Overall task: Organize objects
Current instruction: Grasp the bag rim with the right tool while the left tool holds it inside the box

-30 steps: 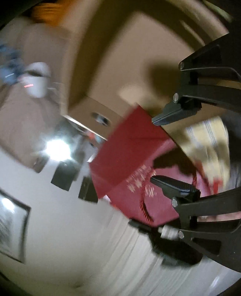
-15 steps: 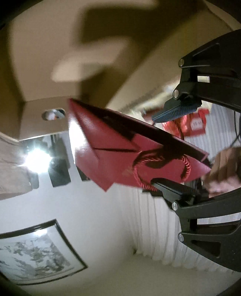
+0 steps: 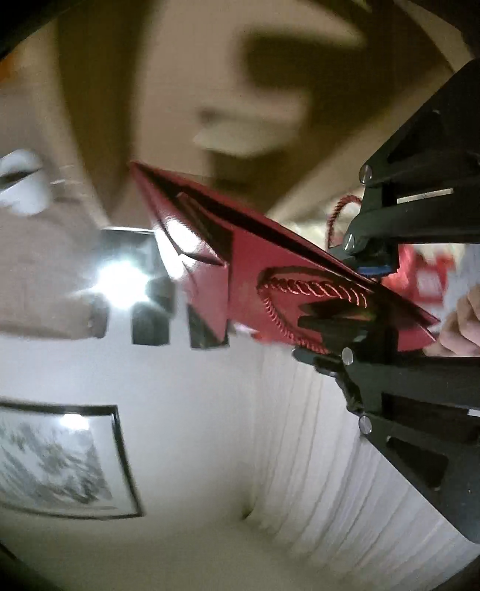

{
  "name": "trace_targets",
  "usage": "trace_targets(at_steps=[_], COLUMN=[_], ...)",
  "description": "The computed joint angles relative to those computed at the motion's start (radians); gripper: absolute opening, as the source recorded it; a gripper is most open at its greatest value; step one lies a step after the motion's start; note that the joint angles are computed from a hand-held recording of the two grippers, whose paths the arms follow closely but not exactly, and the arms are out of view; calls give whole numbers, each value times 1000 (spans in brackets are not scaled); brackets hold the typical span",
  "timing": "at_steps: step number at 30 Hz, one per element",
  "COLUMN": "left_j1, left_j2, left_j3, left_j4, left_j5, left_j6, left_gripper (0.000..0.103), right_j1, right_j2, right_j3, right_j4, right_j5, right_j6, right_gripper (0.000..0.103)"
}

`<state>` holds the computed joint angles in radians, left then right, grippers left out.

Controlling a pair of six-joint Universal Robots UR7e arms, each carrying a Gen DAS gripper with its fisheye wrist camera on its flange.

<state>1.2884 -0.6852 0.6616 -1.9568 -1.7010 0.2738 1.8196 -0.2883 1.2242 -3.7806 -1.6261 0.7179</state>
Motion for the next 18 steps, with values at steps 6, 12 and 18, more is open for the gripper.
trace_targets(at_steps=[6,12,18], left_j1=[-56,-74,-56], left_j2=[-133,-177,-183], left_j3=[298,414,442], left_j4=[-260,-381,-444], left_j5=[122,169,175], left_j6=[298,416,435], left_gripper=[16,16,16], right_j1=[58,105,143], right_j2=[-47,-23,58], right_j3=[11,-37,-163], right_j4=[99,164,254], right_j5=[-228,-391,-535], right_j6=[-211,-341,-483], right_gripper=[15,15,16])
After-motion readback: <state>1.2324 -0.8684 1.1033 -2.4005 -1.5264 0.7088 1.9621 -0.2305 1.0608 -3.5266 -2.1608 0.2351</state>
